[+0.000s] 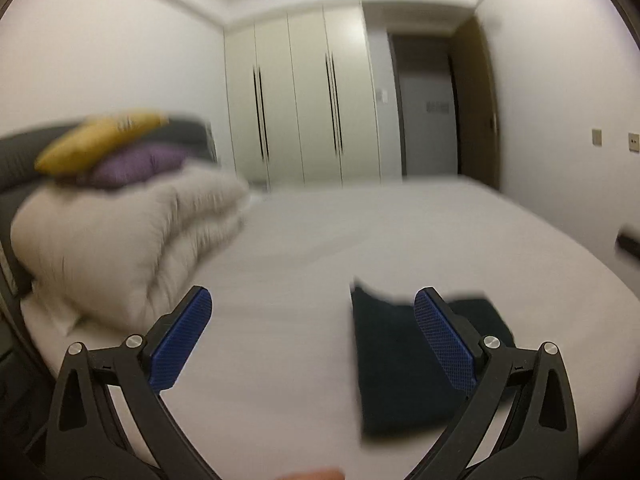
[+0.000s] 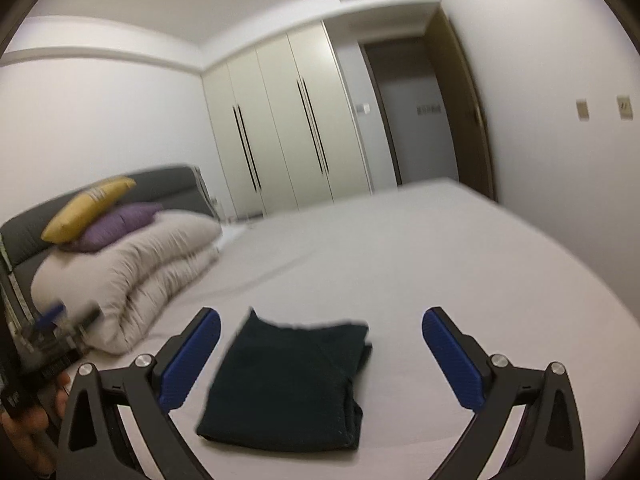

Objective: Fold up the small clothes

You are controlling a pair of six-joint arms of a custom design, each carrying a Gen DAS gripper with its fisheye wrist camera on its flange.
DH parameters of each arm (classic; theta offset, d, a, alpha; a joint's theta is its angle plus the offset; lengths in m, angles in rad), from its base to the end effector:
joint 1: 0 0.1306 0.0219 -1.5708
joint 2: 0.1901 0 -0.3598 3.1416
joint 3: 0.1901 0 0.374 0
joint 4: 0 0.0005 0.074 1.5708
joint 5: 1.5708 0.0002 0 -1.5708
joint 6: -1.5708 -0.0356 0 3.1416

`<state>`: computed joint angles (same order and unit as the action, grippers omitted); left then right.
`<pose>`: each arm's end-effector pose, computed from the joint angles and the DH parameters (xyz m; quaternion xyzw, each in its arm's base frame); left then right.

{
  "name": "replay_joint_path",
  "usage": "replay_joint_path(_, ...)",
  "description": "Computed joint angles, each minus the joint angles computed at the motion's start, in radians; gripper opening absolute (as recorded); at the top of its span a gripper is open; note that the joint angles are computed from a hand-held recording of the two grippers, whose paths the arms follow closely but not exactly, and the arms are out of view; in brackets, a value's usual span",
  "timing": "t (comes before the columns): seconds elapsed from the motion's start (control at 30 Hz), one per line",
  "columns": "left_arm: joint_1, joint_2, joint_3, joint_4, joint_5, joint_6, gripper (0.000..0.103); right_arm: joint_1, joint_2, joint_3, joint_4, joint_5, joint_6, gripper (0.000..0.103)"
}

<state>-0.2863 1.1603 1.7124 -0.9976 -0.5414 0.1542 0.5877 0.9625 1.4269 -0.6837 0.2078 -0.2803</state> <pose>0.3464 -0.0834 0.6326 -0.0885 0.8227 0.1084 0.5510 0.2676 0.1689 0.6030 -0.0547 0.7768 0.1882 0.5985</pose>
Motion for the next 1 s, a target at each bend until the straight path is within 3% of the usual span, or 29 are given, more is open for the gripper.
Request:
replay_joint_path(0.1,-0.001,0.004,0.055,-0.147,0.065,0.099,0.103,0.039,-0.021,0.038,-0.026,0.033,-0.012,0.103)
replay_joint_path(0.23,-0.048,-0.001,0.092,-0.271,-0.01,0.154,0.103,0.093,-0.001,0.127,-0.175,0.088,-0.007,0.103)
replay_joint_path(0.37,-0.098,0.011,0.118,-0.351,-0.04,0.196,0.103,0.165,0.03,0.186,-0.337,0.22,-0.072,0.103)
replay_joint_path(0.5,-0.102,0.032,0.086,-0.329,0.003,0.214,0.103,0.205,0.024,0.173,-0.393,0.26,-0.132,0.103)
replay_joint_path(0.67,-0.126,0.035,0.063,-0.326,0.049,0.225,0.103,0.269,0.03,0.166,-0.453,0.336,-0.138,0.103)
replay_joint_path(0.8,-0.121,0.044,0.054,-0.325,0.065,0.216,0.103,0.287,0.054,0.175,-0.514,0.341,-0.148,0.103)
replay_joint_path(1.0,-0.09,0.054,0.047,-0.313,0.076,0.221,0.103,0.297,0.068,0.171,-0.536,0.344,-0.158,0.103)
